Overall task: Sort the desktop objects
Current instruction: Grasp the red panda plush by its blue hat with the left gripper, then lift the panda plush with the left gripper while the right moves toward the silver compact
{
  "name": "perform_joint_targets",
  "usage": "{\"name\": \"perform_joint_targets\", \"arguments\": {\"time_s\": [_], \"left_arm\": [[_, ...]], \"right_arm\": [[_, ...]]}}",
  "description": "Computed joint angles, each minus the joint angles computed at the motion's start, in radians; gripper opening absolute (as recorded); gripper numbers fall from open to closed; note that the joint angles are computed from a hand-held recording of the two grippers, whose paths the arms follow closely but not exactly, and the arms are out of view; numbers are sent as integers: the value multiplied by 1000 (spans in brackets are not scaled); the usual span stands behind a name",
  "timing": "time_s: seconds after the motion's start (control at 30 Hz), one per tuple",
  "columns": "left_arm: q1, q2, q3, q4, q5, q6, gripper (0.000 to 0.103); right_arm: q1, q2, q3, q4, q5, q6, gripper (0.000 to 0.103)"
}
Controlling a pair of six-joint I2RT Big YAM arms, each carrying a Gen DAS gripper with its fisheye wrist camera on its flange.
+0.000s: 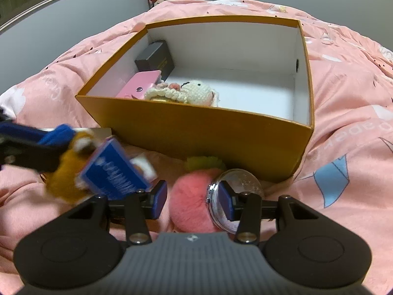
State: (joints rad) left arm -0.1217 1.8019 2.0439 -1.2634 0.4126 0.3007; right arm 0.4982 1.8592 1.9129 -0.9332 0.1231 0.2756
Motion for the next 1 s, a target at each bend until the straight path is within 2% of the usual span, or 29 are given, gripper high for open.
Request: {"name": "perform_joint_targets", "arguments": {"time_s": [0.13, 0.3, 0.43, 0.47, 0.53, 0.63, 0.8, 0.87, 1.0], "left_arm": [[-10, -15, -69, 111, -17, -51, 30], [-19, -62, -164, 245, -53, -55, 35], [-18, -84, -200, 300, -53, -65, 42], [-16, -91, -211, 316, -48, -67, 50], [-11, -102, -227, 339, -38, -66, 52], [-8, -106, -227, 328, -41, -43, 56], [5, -81, -176, 219, -33, 7, 59], [14, -72, -154, 184, -32, -4, 59], [38, -60, -119, 152, -17, -71, 59]], "right_arm": [[2, 5, 5, -4, 2, -7, 49], [-1, 9, 7, -10, -3, -1, 49], [0, 8, 6, -12, -2, -4, 49], [0, 7, 4, -11, -3, -3, 49], [-1, 5, 2, -10, -3, 1, 49], [-3, 1, -2, -9, 9, 13, 49], [-3, -3, -5, -11, 27, 22, 49], [-2, -4, -7, -10, 29, 23, 49], [-2, -6, -8, -8, 29, 21, 49]]}}
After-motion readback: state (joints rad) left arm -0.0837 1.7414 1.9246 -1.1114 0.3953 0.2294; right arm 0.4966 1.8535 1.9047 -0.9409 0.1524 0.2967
